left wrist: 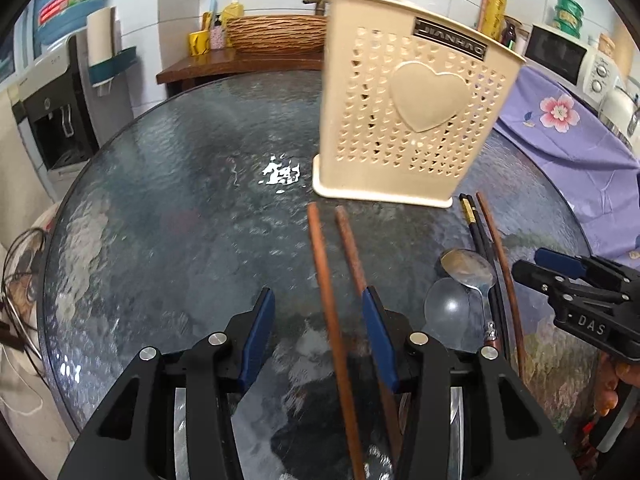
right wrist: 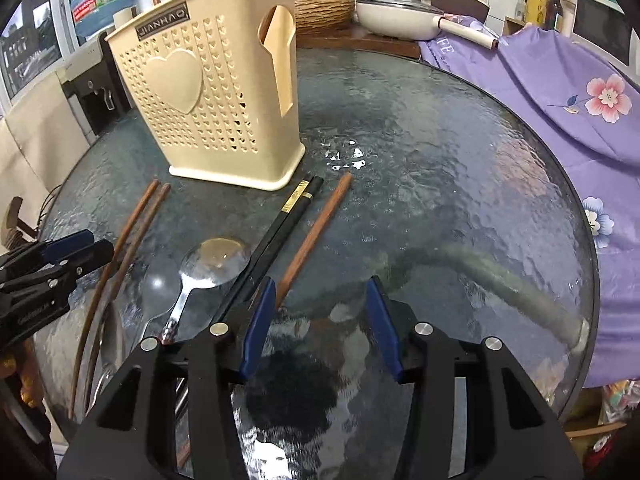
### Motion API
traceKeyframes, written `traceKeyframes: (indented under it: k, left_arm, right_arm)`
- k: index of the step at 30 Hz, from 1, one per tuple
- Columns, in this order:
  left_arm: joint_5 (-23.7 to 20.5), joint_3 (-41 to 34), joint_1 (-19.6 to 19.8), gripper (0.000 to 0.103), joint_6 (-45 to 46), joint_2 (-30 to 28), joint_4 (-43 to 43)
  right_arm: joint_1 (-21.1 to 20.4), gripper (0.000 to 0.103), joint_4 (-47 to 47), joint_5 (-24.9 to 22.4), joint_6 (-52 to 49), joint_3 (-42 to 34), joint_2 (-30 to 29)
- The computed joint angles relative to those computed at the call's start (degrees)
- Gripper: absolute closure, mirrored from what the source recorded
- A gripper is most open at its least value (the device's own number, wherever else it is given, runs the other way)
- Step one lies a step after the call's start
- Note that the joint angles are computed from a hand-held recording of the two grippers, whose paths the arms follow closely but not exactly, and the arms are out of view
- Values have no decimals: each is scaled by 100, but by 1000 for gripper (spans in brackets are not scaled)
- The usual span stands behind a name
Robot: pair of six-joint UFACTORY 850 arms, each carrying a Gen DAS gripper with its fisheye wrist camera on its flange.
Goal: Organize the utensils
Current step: 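Reach the left gripper to another wooden chopstick and close while the right gripper grasps one too, then lift the left gripper's chopstick upright above the holder while the right gripper carries its chopstick there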
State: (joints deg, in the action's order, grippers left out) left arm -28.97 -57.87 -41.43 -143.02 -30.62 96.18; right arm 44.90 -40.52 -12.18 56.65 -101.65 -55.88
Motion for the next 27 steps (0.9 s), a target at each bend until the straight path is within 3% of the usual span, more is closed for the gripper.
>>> traceKeyframes:
  k: [5, 13, 19, 27]
  left_arm:
    - [41, -132, 81, 58, 260, -117, -176]
    - [61, -366, 204, 60, 821, -321, -540]
    - [50, -812, 314, 69, 1934, -551, -1306]
    - [173, -1076, 451, 86, 2640, -653, -1831]
  right_arm:
    - [32, 63, 567, -450, -763, -574, -317]
    - [-120, 70, 1387, -720, -1558, -1084, -598]
    - [-219, 78, 1920, -1053, -1945, -1767, -958]
    - [-236, 89, 1938, -1493, -1900, -2527, -1368]
